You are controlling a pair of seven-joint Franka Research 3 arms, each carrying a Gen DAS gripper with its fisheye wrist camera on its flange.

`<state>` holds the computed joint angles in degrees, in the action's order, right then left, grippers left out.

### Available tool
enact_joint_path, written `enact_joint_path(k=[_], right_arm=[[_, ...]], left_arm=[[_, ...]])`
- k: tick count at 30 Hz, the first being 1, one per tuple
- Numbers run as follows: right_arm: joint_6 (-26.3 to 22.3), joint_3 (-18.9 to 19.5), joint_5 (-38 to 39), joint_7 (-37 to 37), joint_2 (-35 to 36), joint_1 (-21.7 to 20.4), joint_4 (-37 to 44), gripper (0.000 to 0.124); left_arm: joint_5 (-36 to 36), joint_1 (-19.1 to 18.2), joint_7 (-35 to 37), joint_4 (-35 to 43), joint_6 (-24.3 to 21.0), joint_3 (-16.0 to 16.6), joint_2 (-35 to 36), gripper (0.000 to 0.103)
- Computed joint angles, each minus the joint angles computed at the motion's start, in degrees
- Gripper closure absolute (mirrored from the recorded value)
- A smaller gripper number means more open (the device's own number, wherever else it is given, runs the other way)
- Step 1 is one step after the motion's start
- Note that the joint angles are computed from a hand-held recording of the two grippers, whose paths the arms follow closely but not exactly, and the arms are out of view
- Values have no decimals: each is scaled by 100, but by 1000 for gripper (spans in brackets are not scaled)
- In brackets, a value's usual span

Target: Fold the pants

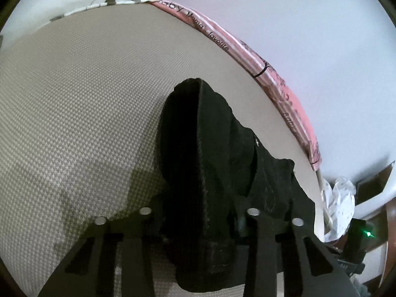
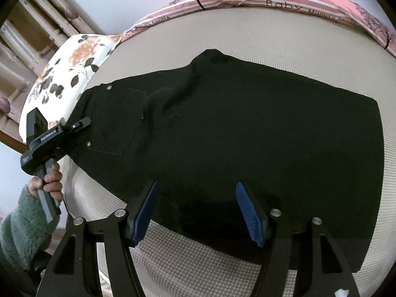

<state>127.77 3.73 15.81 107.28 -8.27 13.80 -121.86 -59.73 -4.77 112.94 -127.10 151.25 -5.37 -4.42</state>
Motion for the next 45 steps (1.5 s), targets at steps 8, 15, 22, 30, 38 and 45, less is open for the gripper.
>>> enact_joint_path(k=[8,15,22,30,38,45], right_arm=[[74,8,-143,142,-49,-33,-75,61],[156,-52,-67,139,-200,-99,-203,61],[277,-134,5,206,-421,-252,-398,61],[195,-287,-46,233,-954,-590,-645,61],[263,-365,-385,355,-1489,-1041,-898,60],[564,-457,-228,655,-1825,-1335,-1276,60]], left_arm=[[1567,-63,-1195,205,71,-133,-12,77],[1523,-296,-1279,280,34,-38,-312,80],[1056,-728,-1069,614,184,-143,-396,80],[448,-1080,-925,1075,164,-319,-125,81],[274,-1155,-765,1769,-17,-706,420,81],[826,-1183,-1215,2655,-296,-1140,1189,81]])
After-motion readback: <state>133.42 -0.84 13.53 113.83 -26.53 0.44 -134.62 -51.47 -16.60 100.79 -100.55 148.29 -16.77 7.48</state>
